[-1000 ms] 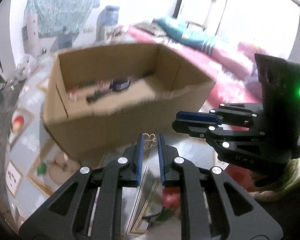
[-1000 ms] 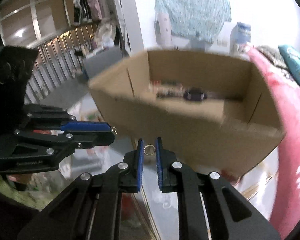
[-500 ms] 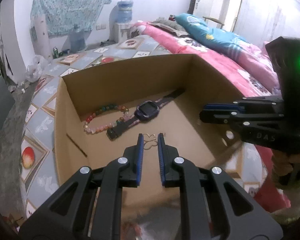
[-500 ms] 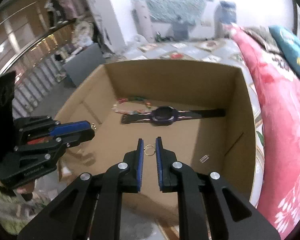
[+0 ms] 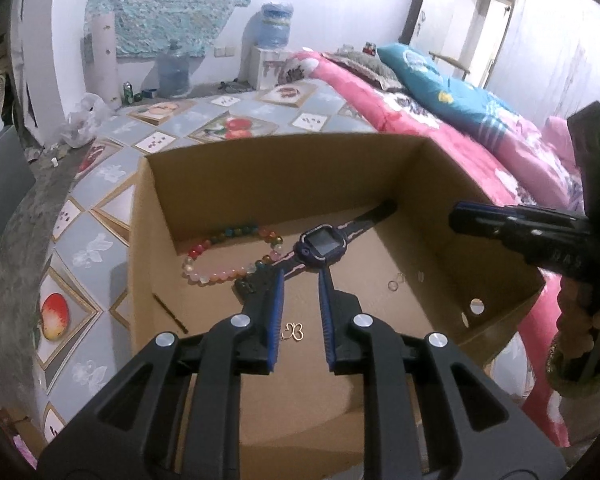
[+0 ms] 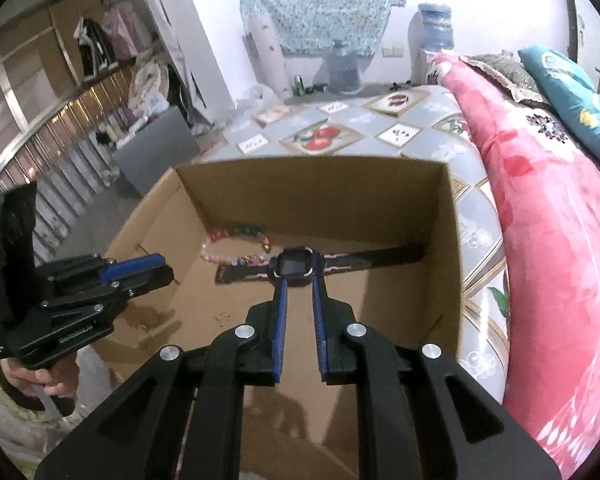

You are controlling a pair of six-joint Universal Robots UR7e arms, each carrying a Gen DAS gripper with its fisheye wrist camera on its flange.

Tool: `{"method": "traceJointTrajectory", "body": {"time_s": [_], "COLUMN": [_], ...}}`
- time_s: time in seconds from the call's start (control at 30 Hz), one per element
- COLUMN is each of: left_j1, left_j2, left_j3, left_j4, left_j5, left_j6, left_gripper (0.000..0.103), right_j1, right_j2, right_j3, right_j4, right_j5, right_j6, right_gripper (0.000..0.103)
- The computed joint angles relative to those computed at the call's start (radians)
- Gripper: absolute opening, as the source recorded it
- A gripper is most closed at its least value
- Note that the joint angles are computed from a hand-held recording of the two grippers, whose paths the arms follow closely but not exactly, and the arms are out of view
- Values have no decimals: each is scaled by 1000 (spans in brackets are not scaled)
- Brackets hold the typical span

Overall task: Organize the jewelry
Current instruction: 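Carry both rings over the box and open both grippers above the watch, then move both grippers back out of the box toward the remaining small rings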

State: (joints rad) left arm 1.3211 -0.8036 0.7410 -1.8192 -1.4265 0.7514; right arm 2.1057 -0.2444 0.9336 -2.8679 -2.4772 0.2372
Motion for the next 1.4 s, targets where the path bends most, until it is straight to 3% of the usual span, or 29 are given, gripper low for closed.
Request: {"method": "traceJointTrajectory", "body": {"time_s": [0.33,0.47,0.67,0.77,1.0,1.1,1.23,1.4], "left_j1": [26,44,73,82,92,90,74,73], "left_j2": [-82,-136,-210,-232,-282,-297,-328,-338], "left_j3": [50,98,175,200,281,330,442,505], "left_j4": [-25,-23,-5,14,25,13,-53,-92], "left_j5": [-103,-148,-185,-176,-150,-115,-7,44], "left_j6": [20,49,90,106,111,115,132,140], "left_gripper": [22,23,29,30,35,36,36,36], "right_j1": [58,83,113,126,127,119,109,95], "right_j2": [-54,-69,-70,-65,-56,-48,-35,-17], "right_j3": [138,201,260,283,320,332,339,340], "right_j4": [-266,-339,-331,-304,-209,-182,-146,-115], "right_j5": [-24,-4,20,36,89,102,98,96], "right_j6": [-123,-159,-135,-114,-11,40,102,151], "right_gripper": [15,23,26,33,34,34,34,34]}}
